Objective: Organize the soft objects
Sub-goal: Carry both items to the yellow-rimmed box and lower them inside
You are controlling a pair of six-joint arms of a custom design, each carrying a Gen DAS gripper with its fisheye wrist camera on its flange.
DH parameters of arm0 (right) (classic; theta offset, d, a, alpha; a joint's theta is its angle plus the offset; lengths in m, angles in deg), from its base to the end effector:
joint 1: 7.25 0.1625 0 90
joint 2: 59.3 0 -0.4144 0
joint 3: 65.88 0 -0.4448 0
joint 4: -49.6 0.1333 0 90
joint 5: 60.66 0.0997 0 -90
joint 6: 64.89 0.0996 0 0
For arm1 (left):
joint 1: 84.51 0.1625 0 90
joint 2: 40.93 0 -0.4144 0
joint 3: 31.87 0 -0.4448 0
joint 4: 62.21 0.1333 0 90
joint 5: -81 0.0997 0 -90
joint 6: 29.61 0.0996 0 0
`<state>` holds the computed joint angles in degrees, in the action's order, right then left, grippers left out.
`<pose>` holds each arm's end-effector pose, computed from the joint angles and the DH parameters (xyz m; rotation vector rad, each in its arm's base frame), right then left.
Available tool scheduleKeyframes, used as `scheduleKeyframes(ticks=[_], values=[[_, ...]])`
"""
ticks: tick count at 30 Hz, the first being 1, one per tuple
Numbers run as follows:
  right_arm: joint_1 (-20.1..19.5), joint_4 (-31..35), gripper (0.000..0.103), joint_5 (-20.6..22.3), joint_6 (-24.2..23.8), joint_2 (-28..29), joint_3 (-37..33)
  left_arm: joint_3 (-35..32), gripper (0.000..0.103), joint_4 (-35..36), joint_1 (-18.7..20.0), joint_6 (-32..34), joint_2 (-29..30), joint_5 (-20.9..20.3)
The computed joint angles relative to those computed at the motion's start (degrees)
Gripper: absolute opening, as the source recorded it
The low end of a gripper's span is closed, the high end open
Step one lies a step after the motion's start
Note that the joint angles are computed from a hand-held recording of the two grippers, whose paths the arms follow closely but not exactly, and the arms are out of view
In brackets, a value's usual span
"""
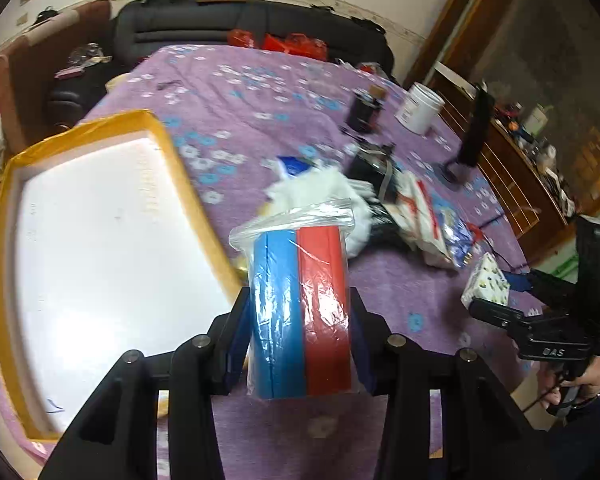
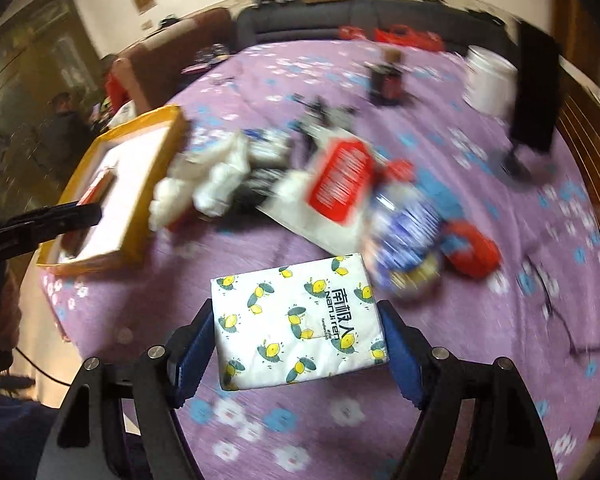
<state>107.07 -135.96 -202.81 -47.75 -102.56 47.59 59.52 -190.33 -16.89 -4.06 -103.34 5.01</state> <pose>0.2840 -0.4957 0.0154 -0.1082 -2.3019 0.8786 -0.1190 -0.7024 0.2347 1.1459 2.6478 -0.2207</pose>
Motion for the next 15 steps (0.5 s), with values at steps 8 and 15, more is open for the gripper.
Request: scheduleKeyframes(ticks=[8, 15], values=[[0.12, 7.27, 0.082, 6.46, -7.42, 6.17, -14.89, -6.89, 0.043, 0.76, 3.04, 0.18, 2.48, 2.32], [-0.42, 15.48, 0.082, 11.6, -10.9, 14.96, -32.67, -16.32, 0.043, 2.52, 5.38, 1.71, 7.15, 4.32]])
